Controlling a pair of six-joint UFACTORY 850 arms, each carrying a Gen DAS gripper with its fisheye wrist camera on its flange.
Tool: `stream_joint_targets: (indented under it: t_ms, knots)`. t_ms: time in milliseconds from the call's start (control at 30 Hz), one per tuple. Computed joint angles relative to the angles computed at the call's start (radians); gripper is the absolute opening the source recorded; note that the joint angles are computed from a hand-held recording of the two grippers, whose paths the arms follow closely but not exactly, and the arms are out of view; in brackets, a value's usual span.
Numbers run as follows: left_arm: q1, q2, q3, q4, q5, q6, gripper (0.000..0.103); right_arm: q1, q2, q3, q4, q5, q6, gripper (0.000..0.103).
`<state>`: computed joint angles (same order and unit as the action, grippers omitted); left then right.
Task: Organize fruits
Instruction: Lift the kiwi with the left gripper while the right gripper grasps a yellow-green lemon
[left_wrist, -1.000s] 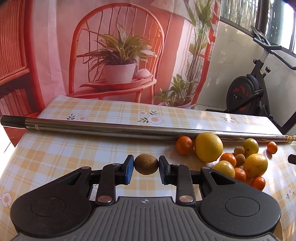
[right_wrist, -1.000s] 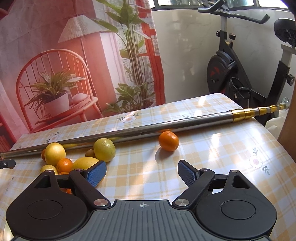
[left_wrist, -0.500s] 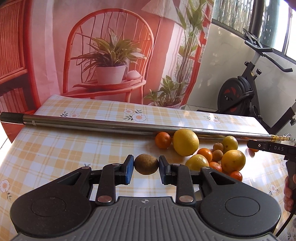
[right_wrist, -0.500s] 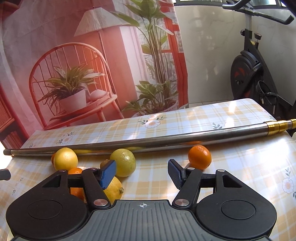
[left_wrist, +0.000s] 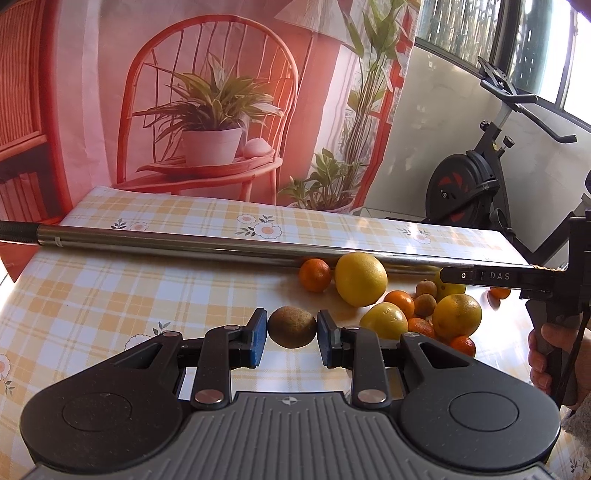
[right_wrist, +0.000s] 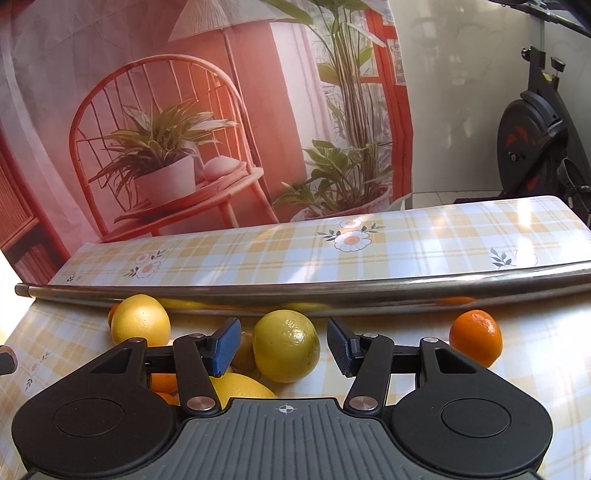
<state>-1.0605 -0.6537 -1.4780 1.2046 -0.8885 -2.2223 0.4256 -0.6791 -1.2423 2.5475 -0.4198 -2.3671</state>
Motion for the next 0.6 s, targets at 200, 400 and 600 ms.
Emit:
stream_joint_targets:
  t_ms: [200, 400, 600]
  knots:
    - [-0.003, 0.0, 0.005, 0.009, 0.014, -0.01, 0.031, -0.005, -0.035, -0.038, -0.093, 0.018, 0.112, 0.042]
    - [-0.005, -0.002, 0.002, 0.007, 0.019, 0.002, 0.031, -0.023, -0.043, -0.019, -0.091, -0.033, 0.182, 0.039]
    - [-0.016, -0.003, -0.003, 0.015, 0.016, 0.003, 0.031, -0.028, -0.009, 0.034, -0.006, -0.067, 0.141, 0.039]
